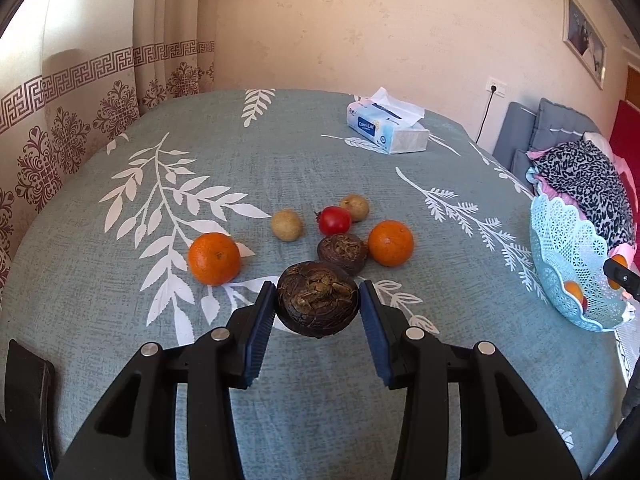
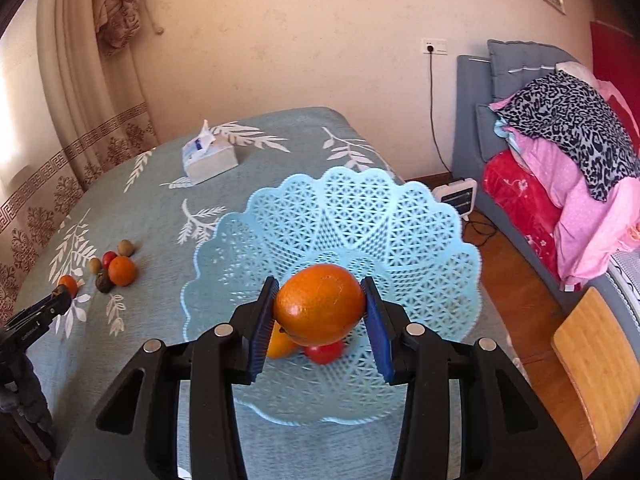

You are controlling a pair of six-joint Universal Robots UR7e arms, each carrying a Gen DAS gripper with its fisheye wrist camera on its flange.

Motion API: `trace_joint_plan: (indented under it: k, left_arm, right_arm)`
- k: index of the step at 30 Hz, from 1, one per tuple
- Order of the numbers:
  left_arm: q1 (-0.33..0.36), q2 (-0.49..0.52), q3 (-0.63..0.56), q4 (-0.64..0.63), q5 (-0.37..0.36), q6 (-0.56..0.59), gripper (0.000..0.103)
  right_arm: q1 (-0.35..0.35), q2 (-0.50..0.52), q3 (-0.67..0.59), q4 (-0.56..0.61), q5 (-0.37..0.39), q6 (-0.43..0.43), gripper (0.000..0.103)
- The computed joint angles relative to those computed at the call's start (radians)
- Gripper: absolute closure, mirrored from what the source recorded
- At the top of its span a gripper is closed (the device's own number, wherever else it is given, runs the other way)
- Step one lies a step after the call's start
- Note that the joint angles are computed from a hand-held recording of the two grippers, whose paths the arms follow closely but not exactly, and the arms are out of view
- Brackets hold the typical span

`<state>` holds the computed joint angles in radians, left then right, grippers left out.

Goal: Organize fruits
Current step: 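Lower the orange and passion fruit into the blue basket and open both tools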

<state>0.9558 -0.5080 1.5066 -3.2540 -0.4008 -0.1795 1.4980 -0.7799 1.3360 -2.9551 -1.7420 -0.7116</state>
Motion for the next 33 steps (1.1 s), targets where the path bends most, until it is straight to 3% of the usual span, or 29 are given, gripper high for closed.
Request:
trace_joint_plan:
  k: [14,21,24,33]
  left_arm:
    - [-0.037,0.104,-0.182,0.077,-0.047,0.122,0.06]
    - [-0.043,0.161,-0.292,0.159,-0.119,0.146,0.06]
    - [-0.047,0.191,-0.346,0.192,-0.145,0.164,0.06]
    - [-0.05,0.277,-0.503,0.272,-0.208,0.232,0.06]
  right_arm:
    - [-0.052,-0.038,0.028,-0.043,0.078,0.043,0.053]
    - [-0.07,-0.061,0.051,-0.084,0.137,0.078,0.052]
    - [-0.075,-0.069,0.07,-0.126,0.156,0.07,0.044]
    - [-0.092,-0.074,0.067,-0.122,0.171,0.095,0.043]
